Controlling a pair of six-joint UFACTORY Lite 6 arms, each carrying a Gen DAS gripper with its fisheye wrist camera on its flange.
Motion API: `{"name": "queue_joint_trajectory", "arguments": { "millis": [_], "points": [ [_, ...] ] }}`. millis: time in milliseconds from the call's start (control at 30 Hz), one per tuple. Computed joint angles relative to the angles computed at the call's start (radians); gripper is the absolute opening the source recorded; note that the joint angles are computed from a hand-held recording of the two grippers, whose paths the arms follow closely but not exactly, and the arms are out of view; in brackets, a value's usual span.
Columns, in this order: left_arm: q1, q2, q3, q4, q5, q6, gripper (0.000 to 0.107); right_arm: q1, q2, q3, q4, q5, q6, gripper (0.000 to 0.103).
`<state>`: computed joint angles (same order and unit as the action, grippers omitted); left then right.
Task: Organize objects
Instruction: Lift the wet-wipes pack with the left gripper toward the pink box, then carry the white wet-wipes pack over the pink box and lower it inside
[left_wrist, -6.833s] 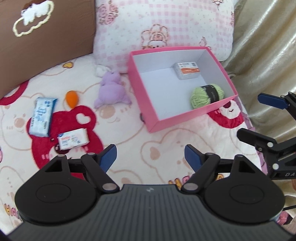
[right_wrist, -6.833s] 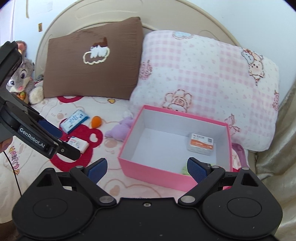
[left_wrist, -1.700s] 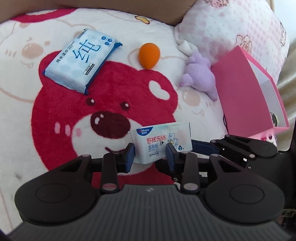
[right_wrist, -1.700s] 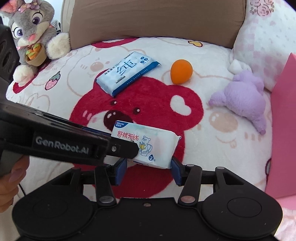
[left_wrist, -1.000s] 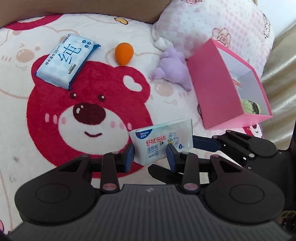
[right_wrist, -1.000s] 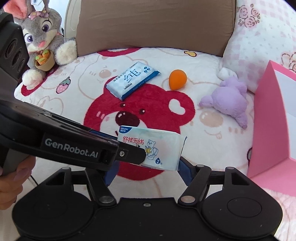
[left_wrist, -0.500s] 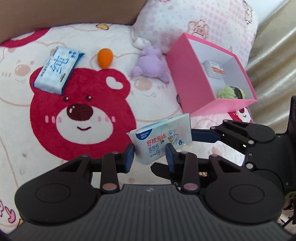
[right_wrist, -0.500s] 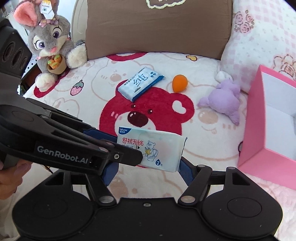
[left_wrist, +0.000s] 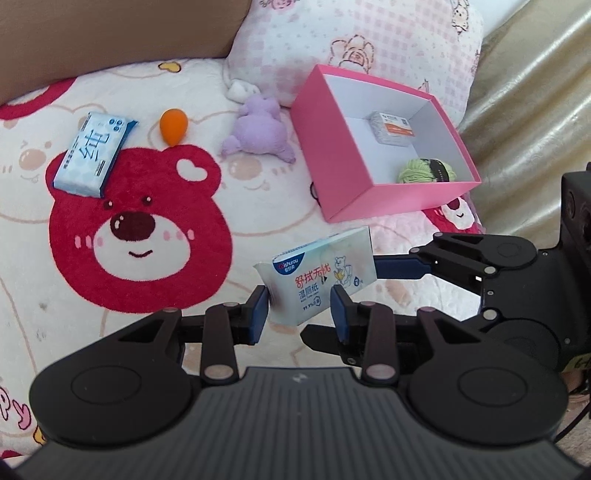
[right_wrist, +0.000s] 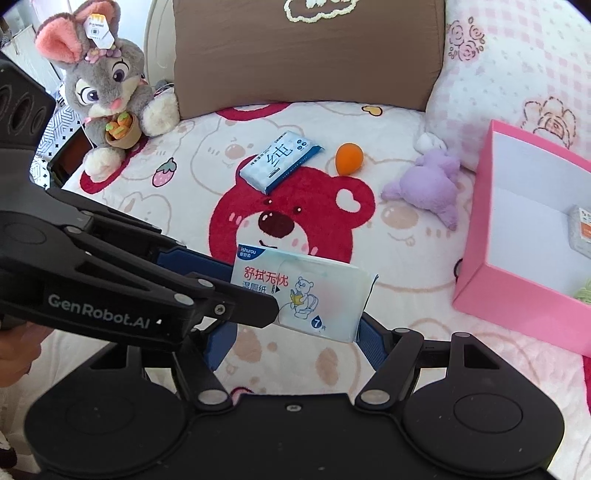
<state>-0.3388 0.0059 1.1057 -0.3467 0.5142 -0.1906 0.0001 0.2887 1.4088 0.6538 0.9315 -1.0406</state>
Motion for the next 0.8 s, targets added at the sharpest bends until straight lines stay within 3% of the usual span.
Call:
{"name": "queue_joint_trajectory", "arguments": {
  "millis": [267,433,800],
  "points": [
    [-0.07,0.021,0.066,0.123,0.021,-0.163,0.034,-0.05,-0.04,-0.001,0.0,0.037,-0.045,0.075],
    [-0.108,0.024,0.107,0.172,0.046,-0.213,0.034,-0.094,-0.027,0.052,-0.006,0.118,-0.045,0.075],
    [-0.189,0.118,0.296,0.277,0.08,-0.315,0.036,-0.183,-0.087,0.053,0.036,0.092,-0.155,0.075]
  ]
}}
